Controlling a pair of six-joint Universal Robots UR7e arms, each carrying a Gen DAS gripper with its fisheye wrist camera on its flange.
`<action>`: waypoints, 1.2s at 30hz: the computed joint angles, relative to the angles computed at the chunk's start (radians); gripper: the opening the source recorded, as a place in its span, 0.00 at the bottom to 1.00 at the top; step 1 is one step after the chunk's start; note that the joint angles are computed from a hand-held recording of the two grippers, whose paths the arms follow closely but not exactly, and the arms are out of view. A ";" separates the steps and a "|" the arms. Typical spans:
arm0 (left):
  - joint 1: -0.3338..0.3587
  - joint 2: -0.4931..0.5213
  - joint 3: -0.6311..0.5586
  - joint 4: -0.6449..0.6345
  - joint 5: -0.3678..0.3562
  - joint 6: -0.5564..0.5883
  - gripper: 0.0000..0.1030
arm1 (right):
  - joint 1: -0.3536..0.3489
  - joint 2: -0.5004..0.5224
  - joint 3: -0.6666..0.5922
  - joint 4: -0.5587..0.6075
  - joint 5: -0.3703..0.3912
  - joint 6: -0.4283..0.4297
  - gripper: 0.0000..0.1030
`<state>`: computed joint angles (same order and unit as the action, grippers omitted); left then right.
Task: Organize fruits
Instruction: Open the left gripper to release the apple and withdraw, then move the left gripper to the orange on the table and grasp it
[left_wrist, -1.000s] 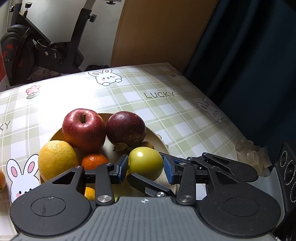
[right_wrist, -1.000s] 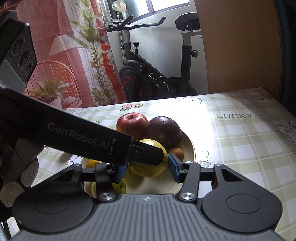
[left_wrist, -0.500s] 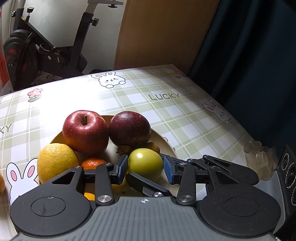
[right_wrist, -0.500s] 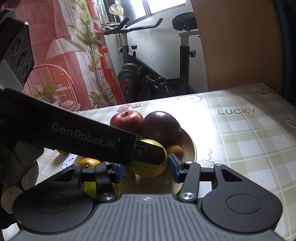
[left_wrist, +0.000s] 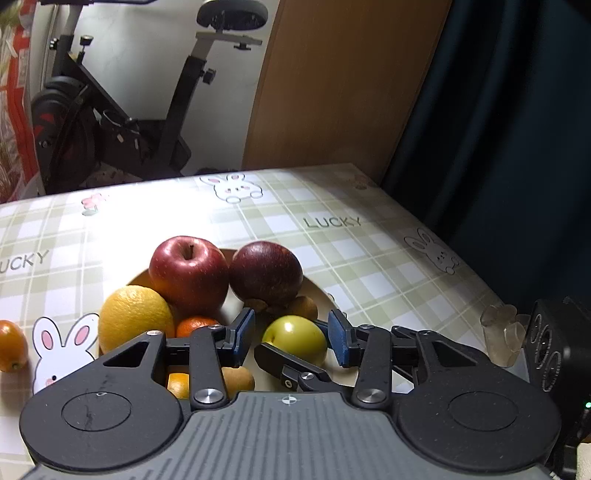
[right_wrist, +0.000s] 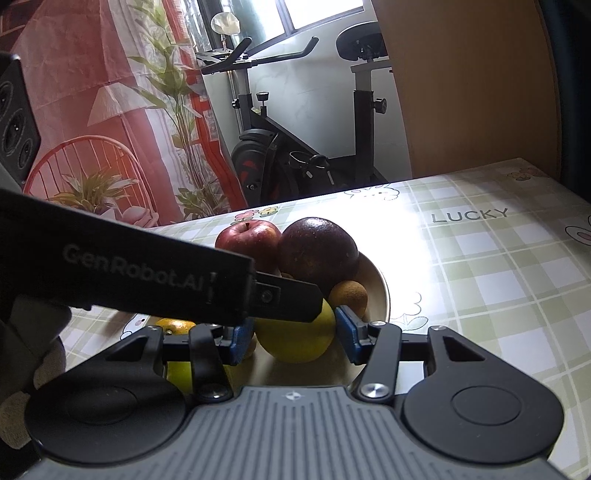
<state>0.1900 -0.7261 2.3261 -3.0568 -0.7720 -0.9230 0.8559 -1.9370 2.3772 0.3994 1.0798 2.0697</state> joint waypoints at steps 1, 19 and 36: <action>-0.015 -0.009 0.010 0.004 0.018 -0.014 0.47 | 0.000 0.001 -0.001 0.001 -0.001 0.000 0.50; -0.096 -0.304 0.173 0.458 0.116 -0.556 0.48 | -0.050 -0.013 0.008 0.025 -0.056 -0.039 0.59; -0.143 -0.630 0.236 0.863 0.137 -0.786 0.48 | -0.036 -0.071 0.021 0.014 -0.053 0.029 0.62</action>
<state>0.0475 -1.3556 2.5619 -2.1942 -0.6351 -1.7094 0.8200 -2.0084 2.3977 0.4130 1.0263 2.0990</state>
